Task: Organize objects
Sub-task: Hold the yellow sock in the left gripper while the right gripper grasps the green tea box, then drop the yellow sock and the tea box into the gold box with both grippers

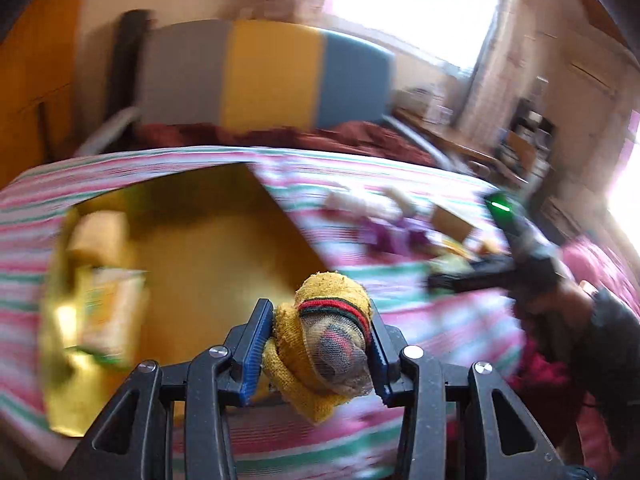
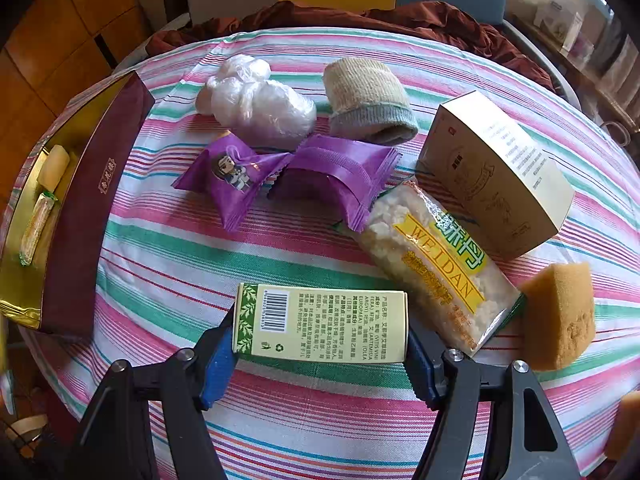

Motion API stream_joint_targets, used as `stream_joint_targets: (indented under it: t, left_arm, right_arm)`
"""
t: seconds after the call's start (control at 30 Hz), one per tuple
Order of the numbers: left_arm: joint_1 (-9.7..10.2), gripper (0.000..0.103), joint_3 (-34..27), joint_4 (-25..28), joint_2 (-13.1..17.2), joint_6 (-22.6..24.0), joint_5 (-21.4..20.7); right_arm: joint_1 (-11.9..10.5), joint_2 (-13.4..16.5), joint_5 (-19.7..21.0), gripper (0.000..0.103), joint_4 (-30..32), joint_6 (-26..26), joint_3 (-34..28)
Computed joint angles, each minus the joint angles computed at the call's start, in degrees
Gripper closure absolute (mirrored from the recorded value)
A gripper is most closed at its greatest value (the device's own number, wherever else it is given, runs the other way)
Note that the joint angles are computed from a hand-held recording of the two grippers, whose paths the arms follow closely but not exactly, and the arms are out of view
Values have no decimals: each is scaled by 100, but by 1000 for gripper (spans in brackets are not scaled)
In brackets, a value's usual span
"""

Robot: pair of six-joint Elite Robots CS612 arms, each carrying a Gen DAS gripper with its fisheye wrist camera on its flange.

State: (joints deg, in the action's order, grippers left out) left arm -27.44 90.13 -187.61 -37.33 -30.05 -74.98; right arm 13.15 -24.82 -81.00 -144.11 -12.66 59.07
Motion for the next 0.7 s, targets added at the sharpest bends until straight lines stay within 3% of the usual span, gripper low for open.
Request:
stream_joint_targets:
  t: [0.17, 0.37, 0.5, 0.7]
  left_arm:
    - [102, 58, 256, 638, -173, -545, 1018]
    - [183, 51, 435, 1461, -250, -1203, 1454]
    - [162, 34, 597, 1434, -298, -1299, 1559]
    - [148, 34, 792, 1040, -372, -1435, 1628]
  right_arm:
    - [-6, -19, -15, 31, -24, -17, 35]
    - [-7, -23, -21, 31, -29, -22, 41]
    - [-6, -21, -20, 31, -25, -20, 36]
    - [11, 14, -194, 32, -144, 123, -7]
